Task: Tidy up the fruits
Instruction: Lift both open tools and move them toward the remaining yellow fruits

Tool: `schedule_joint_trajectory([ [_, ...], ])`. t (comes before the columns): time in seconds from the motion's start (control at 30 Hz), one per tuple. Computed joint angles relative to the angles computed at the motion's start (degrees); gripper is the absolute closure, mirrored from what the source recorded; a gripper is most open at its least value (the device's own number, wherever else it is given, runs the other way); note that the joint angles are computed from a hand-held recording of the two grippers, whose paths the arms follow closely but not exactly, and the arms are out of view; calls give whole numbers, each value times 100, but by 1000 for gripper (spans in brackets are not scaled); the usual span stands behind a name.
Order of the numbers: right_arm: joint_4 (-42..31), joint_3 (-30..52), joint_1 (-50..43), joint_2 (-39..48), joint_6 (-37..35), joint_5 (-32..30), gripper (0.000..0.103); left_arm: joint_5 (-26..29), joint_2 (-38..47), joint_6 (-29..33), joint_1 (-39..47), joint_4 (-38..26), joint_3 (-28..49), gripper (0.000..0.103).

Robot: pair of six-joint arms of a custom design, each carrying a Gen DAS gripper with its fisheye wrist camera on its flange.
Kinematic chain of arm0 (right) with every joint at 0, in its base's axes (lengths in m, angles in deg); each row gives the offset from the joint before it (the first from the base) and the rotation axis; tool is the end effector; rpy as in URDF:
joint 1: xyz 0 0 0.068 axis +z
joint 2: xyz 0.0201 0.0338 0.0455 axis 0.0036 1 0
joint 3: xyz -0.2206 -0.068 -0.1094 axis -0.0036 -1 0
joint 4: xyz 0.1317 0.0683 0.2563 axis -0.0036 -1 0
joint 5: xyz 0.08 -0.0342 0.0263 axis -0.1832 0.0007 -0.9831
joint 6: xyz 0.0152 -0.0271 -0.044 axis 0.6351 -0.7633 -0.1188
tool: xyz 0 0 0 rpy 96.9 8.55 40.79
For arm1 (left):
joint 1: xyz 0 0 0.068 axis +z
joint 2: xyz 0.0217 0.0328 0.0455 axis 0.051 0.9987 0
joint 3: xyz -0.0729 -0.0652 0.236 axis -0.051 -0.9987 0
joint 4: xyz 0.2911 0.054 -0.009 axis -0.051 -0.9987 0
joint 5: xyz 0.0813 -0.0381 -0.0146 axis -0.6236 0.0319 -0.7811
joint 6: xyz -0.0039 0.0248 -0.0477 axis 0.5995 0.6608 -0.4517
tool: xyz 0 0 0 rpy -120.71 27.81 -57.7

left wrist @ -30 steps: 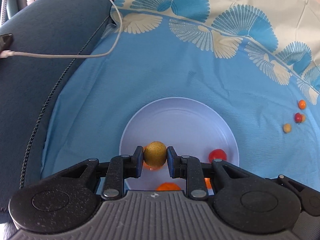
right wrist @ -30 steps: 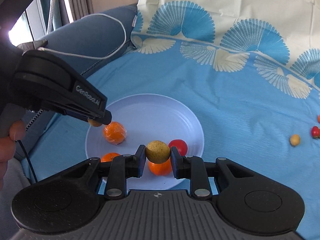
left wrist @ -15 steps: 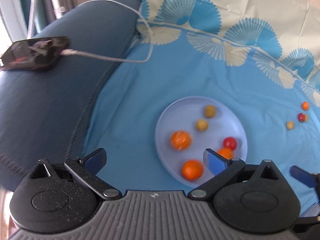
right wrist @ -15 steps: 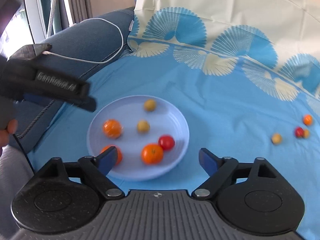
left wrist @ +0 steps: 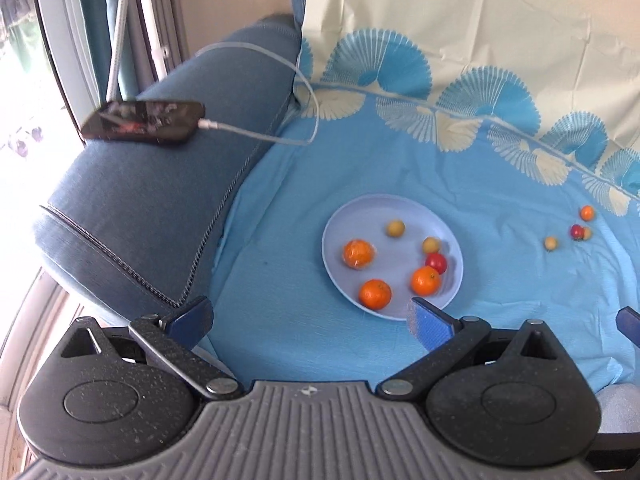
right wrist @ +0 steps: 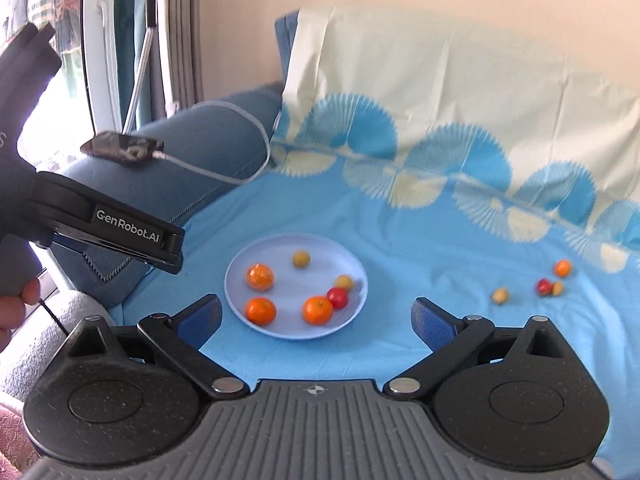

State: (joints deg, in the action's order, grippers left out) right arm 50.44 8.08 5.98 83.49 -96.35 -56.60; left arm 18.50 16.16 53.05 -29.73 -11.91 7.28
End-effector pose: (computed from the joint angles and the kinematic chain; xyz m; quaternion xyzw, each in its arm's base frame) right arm 0.2547 0.0301 0.1940 -0.1258 0.8789 0.0502 0.4574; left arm 0.3080 -0.1795 0.2147 -0.0711 0.9405 0.0334 0.3306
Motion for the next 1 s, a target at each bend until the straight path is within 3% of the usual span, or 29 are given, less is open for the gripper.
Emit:
schedule_joint_trajectory([
  [0.23, -229, -608, -122, -1570, 170, 248, 1, -389, -812, -467, -502, -148, -406, 0],
  [0.53, -1130, -975, -280, -3098, 140, 104, 1, -900, -1294, -738, -1013, -377, -682, 0],
  [0.7, -1322, -1022, -316, -3483, 135, 109, 1, -1039, -1540, -886, -1107, -413, -812, 0],
  [1.0, -1346, -1013, -267, -3436, 110, 90, 1, -1145, -1565, -952, -1138, -473, -852, 0],
])
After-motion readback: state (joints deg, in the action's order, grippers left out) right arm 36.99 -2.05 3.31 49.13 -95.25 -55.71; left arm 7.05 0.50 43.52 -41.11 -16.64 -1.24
